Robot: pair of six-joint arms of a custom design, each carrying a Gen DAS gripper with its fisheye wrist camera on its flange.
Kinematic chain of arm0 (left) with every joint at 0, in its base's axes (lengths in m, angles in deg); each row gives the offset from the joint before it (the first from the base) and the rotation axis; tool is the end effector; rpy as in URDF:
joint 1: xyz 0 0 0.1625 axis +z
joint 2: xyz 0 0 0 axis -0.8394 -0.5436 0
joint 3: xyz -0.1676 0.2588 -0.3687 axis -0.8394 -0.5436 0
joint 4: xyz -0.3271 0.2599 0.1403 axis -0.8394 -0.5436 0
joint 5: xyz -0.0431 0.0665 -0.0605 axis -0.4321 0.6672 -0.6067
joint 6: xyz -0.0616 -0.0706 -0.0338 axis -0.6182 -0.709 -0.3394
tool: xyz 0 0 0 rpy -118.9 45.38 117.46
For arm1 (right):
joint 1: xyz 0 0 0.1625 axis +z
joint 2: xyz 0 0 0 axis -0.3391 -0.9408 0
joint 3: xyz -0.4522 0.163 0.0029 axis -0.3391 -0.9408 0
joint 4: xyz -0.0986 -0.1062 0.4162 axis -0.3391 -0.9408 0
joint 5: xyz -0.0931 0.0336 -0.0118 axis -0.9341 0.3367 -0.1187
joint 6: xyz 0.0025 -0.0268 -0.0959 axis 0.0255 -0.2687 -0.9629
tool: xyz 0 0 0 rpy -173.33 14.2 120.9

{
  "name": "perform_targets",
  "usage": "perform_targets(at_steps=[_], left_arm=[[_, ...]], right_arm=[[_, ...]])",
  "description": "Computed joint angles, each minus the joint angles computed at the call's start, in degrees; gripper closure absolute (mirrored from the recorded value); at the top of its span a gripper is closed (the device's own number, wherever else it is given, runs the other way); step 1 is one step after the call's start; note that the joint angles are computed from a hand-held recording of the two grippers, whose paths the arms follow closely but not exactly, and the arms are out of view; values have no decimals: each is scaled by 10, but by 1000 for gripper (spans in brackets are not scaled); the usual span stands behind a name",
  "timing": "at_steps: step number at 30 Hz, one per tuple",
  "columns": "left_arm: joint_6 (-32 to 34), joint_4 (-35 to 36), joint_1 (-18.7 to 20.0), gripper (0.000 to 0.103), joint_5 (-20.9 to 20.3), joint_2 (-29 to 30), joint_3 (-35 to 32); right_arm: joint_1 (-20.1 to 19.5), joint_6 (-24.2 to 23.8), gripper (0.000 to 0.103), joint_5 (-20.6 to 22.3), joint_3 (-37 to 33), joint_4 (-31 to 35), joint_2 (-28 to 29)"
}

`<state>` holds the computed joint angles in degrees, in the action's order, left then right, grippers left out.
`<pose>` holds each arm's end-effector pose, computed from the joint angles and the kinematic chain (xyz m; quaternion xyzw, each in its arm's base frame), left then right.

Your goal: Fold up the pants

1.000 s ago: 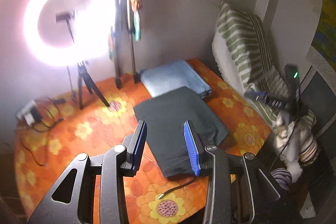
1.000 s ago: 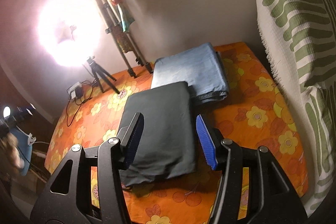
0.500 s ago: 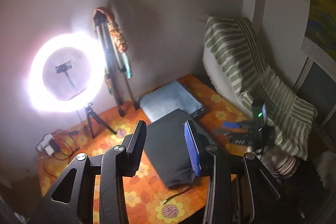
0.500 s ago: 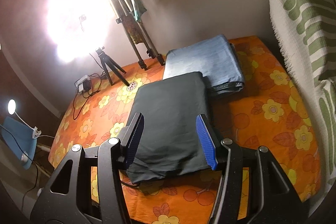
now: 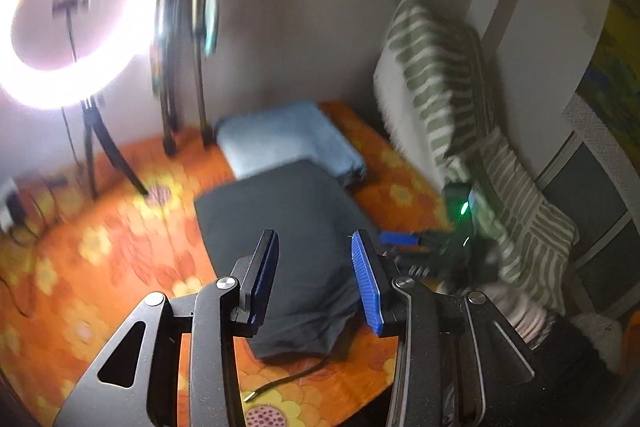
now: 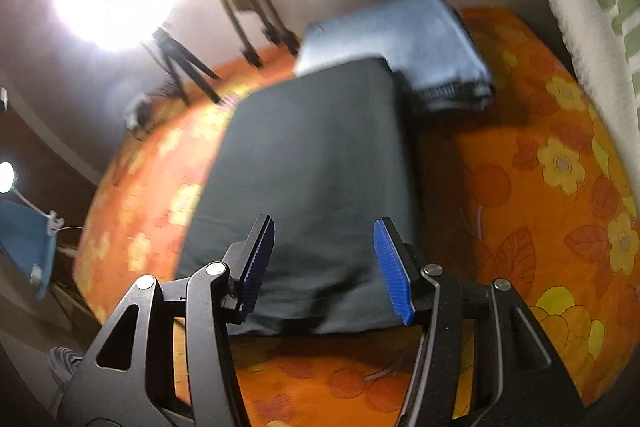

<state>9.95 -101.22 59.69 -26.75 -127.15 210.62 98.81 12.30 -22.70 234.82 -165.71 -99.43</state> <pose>-0.3504 -0.2108 0.1461 0.1873 0.9145 -0.2848 0.2181 0.0588 -0.3181 0.2495 0.2166 -0.9521 0.1539 0.1514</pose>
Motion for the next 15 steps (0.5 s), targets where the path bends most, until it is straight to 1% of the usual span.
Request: perform_targets(at_steps=[2, 3, 5, 7, 8, 9, 10, 11, 12, 13, 14, 15], left_arm=[[-7, -73, 13, 67, -16, 20, 38], [-13, -126, 25, 67, -29, 41, 61], [-20, -196, 42, 67, -44, 79, 88], [-18, -231, 57, 67, -52, 115, 100], [-17, -245, 63, 67, -55, 127, 104], [-14, -260, 69, 67, -56, 135, 108], [-9, -266, 77, 67, -54, 140, 110], [-8, -264, 82, 67, -49, 141, 110], [-7, -267, 87, 66, -43, 141, 112], [-7, -274, 93, 62, -40, 140, 114], [-7, -281, 99, 52, -35, 137, 117], [-10, -282, 103, 47, -28, 136, 119]], right_arm=[[-19, -2, 48, -9, -2, -2, 19], [-23, -7, 48, -18, -2, -6, 26], [-27, -20, 48, -43, 0, -19, 41], [-23, -24, 48, -73, -1, -22, 49], [-23, -28, 48, -76, -4, -13, 43], [-26, -30, 48, -66, -7, 1, 33], [-33, -30, 48, -44, -15, 26, 16], [-35, -30, 47, -31, -20, 37, 6], [-34, -27, 38, -23, -25, 31, 3], [-33, -23, 24, -16, -29, 14, 6], [-36, -19, 19, -3, -33, -2, 11], [-40, -15, 13, 9, -35, -10, 15]])
